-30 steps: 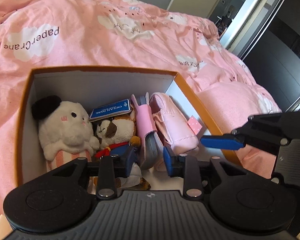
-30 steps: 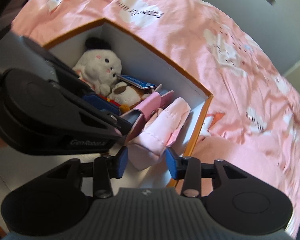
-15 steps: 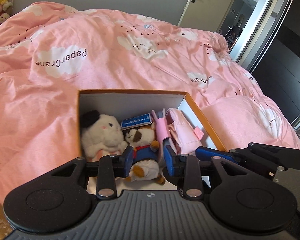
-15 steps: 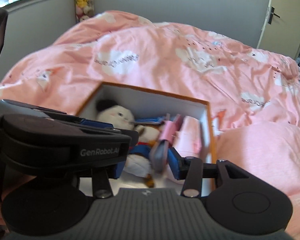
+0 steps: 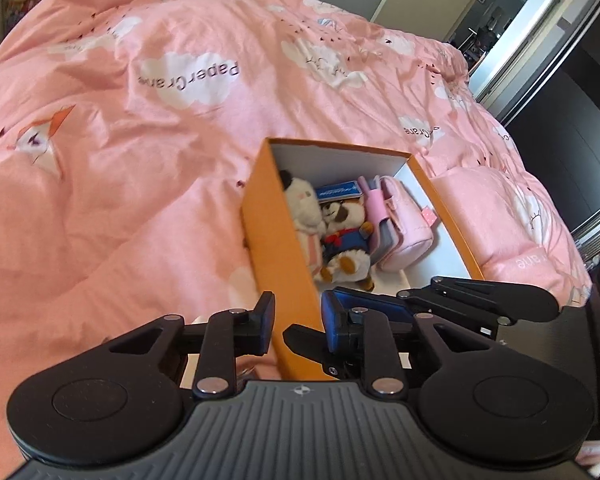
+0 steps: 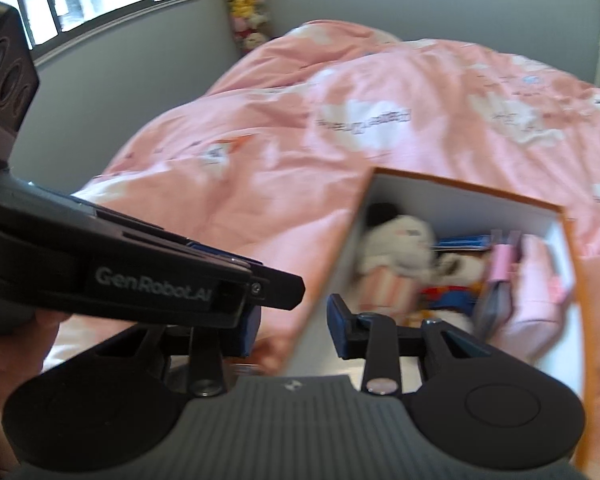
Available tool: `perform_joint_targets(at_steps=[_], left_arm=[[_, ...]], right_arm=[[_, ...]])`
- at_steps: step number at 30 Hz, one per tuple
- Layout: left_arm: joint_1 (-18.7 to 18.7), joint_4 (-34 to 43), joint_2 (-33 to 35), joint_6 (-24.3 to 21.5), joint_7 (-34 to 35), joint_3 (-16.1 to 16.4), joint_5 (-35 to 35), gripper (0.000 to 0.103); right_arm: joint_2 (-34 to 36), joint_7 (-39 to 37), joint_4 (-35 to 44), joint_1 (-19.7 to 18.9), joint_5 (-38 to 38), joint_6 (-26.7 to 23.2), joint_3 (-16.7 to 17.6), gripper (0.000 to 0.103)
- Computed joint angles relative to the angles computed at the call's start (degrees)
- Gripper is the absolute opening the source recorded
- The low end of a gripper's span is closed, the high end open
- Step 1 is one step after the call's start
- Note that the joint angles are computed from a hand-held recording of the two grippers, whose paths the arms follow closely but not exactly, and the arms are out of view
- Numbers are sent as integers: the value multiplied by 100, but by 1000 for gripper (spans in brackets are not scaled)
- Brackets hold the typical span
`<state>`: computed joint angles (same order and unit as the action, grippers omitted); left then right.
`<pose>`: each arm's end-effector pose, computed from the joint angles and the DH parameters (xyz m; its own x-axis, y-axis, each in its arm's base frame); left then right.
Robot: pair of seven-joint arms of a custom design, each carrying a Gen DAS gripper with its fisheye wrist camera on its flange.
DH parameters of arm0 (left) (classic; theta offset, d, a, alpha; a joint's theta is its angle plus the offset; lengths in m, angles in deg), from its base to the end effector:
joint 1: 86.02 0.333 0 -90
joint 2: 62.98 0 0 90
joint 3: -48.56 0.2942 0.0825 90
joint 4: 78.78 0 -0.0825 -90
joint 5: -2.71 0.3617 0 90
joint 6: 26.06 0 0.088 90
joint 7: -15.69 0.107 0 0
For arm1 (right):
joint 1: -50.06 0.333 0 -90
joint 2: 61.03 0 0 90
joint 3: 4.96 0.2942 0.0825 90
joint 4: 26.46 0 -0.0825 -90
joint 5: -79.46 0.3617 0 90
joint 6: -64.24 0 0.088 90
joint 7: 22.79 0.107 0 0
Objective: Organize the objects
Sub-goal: 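Grasp the white glasses case with the left tool while the right tool grasps the gold box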
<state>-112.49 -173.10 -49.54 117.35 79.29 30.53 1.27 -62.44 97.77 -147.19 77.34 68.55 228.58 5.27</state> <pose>0.4776 -0.4409 0.5392 -0.3380 -0.8746 0.3476 -0.8633 0.1410 -0.4846 0.4440 0.3551 0.5094 0.3534 -0.9126 -0.2056 -0.7212 -0.1258 -0.6812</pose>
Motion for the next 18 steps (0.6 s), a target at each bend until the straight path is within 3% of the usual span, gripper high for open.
perform_joint_targets(at_steps=[11,18], left_arm=[[343,-1241,-882,-333,-368,111,-180,27],[405,-1676,-1216,-373,-787,111,35,27]], right_arm=[[710,-1545,809,225,1865,-668,183,38],[966,-1379,1075,290,2110,-921,148,33]])
